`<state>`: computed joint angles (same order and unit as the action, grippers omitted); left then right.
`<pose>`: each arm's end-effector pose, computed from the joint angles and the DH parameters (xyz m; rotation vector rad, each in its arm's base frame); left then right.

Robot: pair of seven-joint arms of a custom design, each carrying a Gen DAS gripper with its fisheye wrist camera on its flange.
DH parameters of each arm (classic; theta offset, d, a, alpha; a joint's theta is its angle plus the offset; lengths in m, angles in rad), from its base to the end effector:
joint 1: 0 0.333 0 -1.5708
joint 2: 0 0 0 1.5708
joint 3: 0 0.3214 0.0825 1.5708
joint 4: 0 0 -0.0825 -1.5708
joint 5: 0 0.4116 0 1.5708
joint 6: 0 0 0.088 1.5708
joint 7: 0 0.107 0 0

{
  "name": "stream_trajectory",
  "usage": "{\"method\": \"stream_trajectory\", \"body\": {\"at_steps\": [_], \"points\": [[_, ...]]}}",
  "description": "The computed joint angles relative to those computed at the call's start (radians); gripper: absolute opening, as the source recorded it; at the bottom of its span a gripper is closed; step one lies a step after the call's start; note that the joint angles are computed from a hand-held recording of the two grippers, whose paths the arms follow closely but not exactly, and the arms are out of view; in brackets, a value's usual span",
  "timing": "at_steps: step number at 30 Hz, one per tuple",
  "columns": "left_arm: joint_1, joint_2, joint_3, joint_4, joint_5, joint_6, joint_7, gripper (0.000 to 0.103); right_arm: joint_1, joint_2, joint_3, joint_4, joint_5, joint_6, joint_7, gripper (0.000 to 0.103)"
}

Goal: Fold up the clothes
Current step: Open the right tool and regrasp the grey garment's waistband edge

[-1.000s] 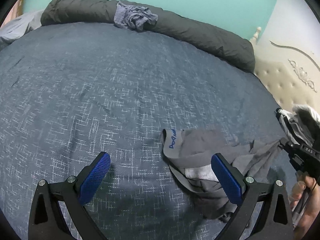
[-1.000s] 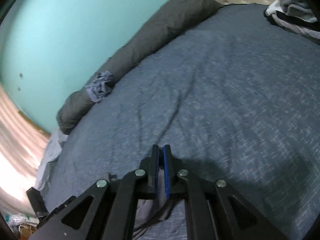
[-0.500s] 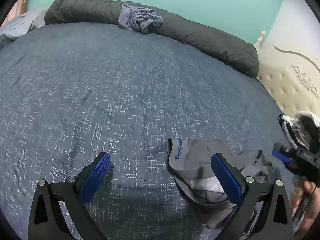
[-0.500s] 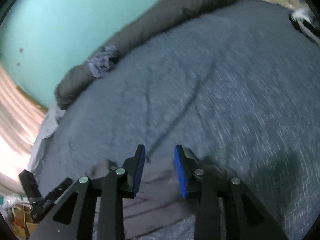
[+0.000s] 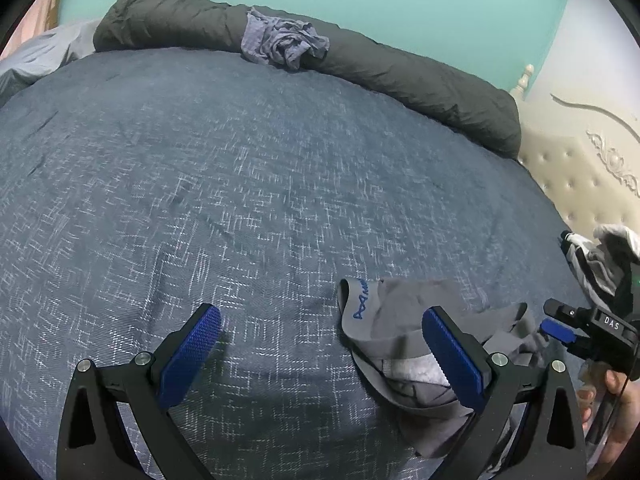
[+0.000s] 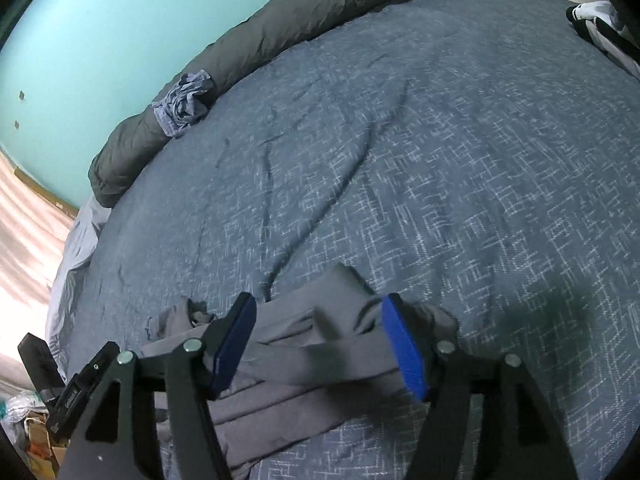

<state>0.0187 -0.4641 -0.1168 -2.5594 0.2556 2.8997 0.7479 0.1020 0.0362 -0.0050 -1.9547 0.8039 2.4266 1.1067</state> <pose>0.4613 -0.0641 0.5078 -2.1785 1.3038 -0.9150 0.6257 0.0636 0.4998 -1.7274 1.6370 0.0357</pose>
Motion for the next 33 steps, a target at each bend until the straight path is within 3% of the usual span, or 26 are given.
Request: {"method": "stream_trajectory", "body": {"at_steps": [7, 12, 19, 24, 33], "points": [[0.002, -0.002, -0.006, -0.001, 0.007, -0.003, 0.002, 0.103, 0.007, -0.006, 0.001, 0.022, -0.074, -0.005, -0.026, 0.072], [0.015, -0.013, -0.019, -0.004, 0.026, -0.006, -0.017, 0.103, 0.013, 0.013, 0.005, 0.036, -0.147, -0.031, -0.047, 0.048], [0.003, -0.006, -0.008, -0.003, 0.022, -0.015, -0.012, 0.103, 0.019, 0.032, 0.009, 0.036, -0.2, -0.022, -0.064, 0.036], [0.013, -0.013, -0.009, -0.006, 0.028, -0.02, -0.018, 0.103, 0.018, 0.059, 0.013, 0.052, -0.22, -0.009, -0.068, 0.013], [0.014, -0.004, -0.007, -0.002, 0.027, -0.02, -0.015, 0.103, -0.009, 0.02, 0.006, 0.006, -0.09, 0.05, -0.157, 0.003]]}}
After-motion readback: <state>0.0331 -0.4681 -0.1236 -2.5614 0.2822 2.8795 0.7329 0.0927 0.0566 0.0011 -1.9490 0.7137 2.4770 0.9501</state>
